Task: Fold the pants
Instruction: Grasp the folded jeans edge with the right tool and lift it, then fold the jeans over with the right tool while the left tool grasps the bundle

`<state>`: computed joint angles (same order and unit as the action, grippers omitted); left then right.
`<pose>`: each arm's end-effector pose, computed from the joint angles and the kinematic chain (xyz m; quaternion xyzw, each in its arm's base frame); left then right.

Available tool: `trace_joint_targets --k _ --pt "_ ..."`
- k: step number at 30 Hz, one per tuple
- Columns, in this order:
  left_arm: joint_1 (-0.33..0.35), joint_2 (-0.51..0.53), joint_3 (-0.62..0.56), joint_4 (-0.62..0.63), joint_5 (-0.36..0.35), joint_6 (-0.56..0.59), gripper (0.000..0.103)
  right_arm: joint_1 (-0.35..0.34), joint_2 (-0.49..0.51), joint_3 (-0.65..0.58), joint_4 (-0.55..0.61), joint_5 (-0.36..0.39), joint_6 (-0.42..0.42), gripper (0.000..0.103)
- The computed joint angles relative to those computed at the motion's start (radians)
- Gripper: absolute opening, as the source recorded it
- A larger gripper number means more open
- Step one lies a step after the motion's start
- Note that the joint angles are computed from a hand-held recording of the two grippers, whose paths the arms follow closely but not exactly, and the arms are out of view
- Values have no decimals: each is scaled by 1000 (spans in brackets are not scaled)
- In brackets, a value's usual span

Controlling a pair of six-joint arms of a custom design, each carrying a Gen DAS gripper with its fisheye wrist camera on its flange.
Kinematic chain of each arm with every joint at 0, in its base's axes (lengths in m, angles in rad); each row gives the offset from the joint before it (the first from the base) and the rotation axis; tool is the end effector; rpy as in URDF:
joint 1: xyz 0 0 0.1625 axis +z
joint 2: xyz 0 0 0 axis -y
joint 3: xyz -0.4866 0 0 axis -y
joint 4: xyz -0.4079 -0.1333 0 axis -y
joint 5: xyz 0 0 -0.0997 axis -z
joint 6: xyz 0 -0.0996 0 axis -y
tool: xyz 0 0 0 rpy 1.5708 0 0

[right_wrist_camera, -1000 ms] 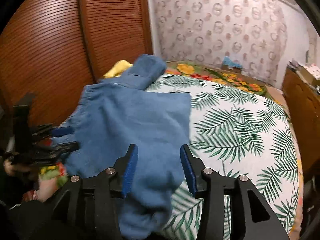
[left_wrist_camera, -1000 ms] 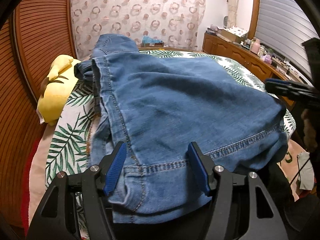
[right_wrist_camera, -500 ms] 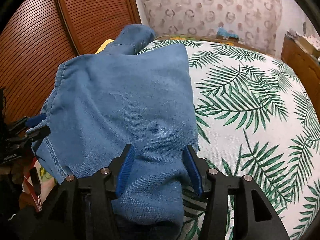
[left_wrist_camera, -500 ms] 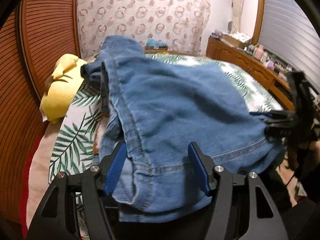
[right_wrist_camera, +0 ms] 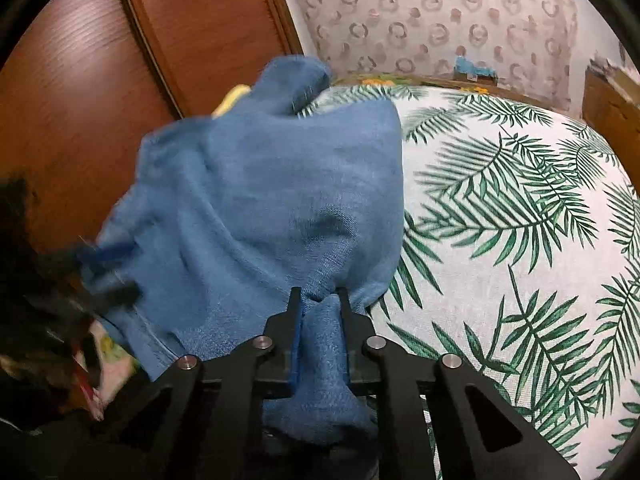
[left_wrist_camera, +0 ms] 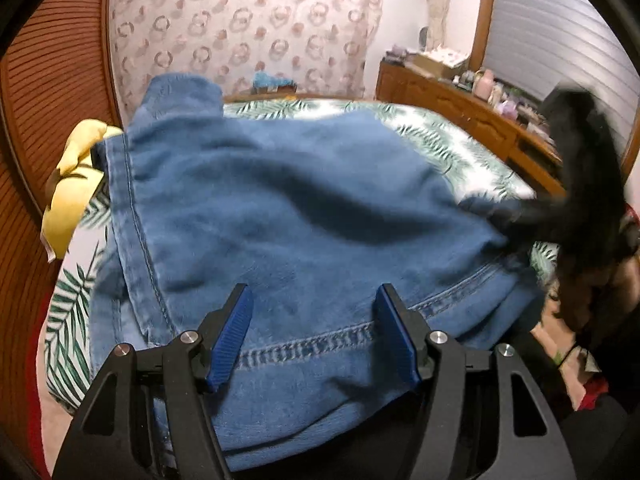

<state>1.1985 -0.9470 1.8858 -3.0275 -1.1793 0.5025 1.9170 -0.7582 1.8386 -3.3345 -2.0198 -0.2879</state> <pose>-0.0796 -0.6747 0.1977 0.3565 0.8800 -0.2384 0.2040 0.3153 -0.6085 0.1306 0.2155 -0.8960 0.3326 0.2001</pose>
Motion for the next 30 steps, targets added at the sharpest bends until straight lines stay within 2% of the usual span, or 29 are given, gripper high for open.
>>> trace_joint_targets --k 6,13,23,28,30 --pt "13 -15 -4 12 -19 -21 65 50 -10 -23 -36 51 -83 11" --pt "30 -84 3 -40 -19 -28 65 92 31 -113 22 107 -158 10" --pt "74 -158 -2 -129 28 -12 65 110 199 -379 253 177 -224 9" --pt "98 -173 -10 -145 41 -23 65 107 276 -463 374 180 -225 9" --pt "108 -175 -14 -144 43 -31 65 104 304 -486 403 148 -216 9"
